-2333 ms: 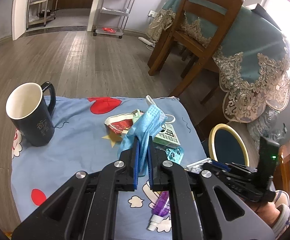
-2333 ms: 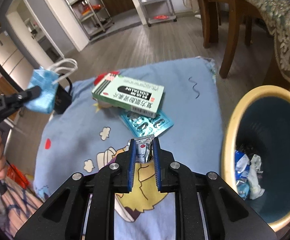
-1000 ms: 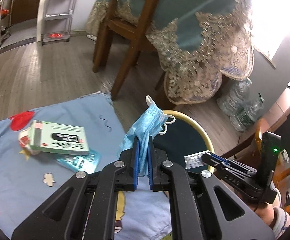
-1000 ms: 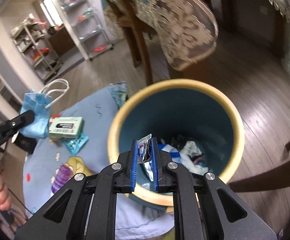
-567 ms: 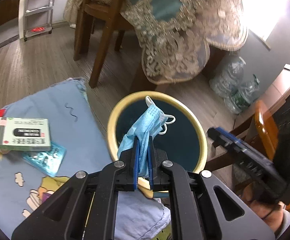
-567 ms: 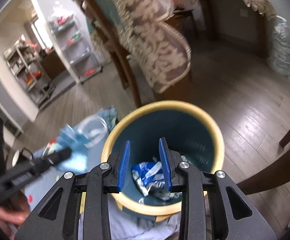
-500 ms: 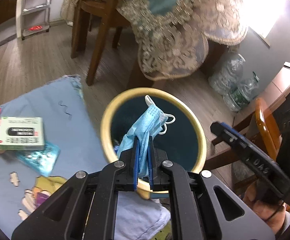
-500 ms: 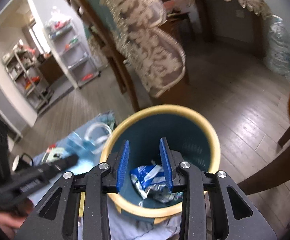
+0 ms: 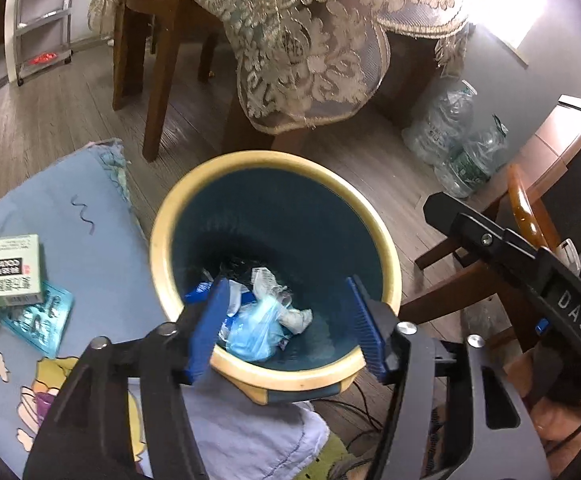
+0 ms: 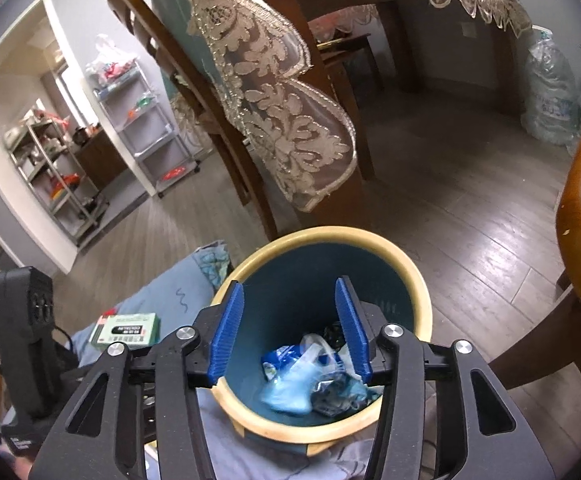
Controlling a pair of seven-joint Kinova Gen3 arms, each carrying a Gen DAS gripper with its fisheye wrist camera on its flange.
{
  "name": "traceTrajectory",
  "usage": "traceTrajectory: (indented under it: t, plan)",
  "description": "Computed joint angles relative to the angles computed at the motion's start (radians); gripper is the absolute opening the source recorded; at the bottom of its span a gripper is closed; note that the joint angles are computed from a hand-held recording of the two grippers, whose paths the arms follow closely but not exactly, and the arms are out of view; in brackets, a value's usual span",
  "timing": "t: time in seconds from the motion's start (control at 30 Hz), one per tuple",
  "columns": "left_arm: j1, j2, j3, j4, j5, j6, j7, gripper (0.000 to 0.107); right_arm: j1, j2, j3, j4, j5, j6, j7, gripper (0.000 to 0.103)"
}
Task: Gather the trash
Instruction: 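Open both grippers over the bin, dropping the mask and sachet, then grasp the green medicine box with the right gripper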
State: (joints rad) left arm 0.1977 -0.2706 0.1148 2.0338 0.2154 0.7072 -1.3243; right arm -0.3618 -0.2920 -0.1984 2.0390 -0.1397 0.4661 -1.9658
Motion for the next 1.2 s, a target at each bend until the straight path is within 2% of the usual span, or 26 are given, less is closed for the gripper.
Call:
traceTrajectory:
  t: [0.1, 0.33, 0.57, 0.7, 0.93, 1.1, 1.2]
  plan:
    - [-0.013, -0.014, -0.008, 0.002, -0.016, 0.02, 0.002, 0.065, -0.005, 0.001, -0.007, -0.002, 0.004, -0.002, 0.0, 0.059]
    - [-0.053, -0.077, -0.054, 0.022, -0.029, 0.064, -0.015, 0.065, -0.019, 0.025, -0.052, -0.02, 0.048, 0.001, 0.001, 0.071]
    - [-0.112, -0.149, -0.105, 0.048, -0.046, 0.098, -0.04, 0.066, -0.041, 0.053, -0.107, -0.044, 0.115, 0.021, -0.015, 0.073]
    - [-0.153, -0.203, -0.163, 0.062, -0.058, 0.138, -0.07, 0.066, -0.091, 0.081, -0.097, -0.065, 0.114, 0.04, 0.029, 0.074]
    - [-0.247, -0.297, -0.283, 0.081, -0.086, 0.208, -0.121, 0.066, -0.189, 0.176, -0.077, -0.148, 0.05, 0.105, 0.198, 0.075]
    - [-0.317, -0.343, -0.375, 0.091, -0.126, 0.264, -0.165, 0.066, -0.244, 0.274, -0.117, -0.238, 0.092, 0.15, 0.237, 0.075]
    - [-0.355, -0.353, -0.416, 0.092, -0.145, 0.29, -0.186, 0.066, -0.306, 0.349, -0.137, -0.31, 0.191, 0.184, 0.225, 0.075]
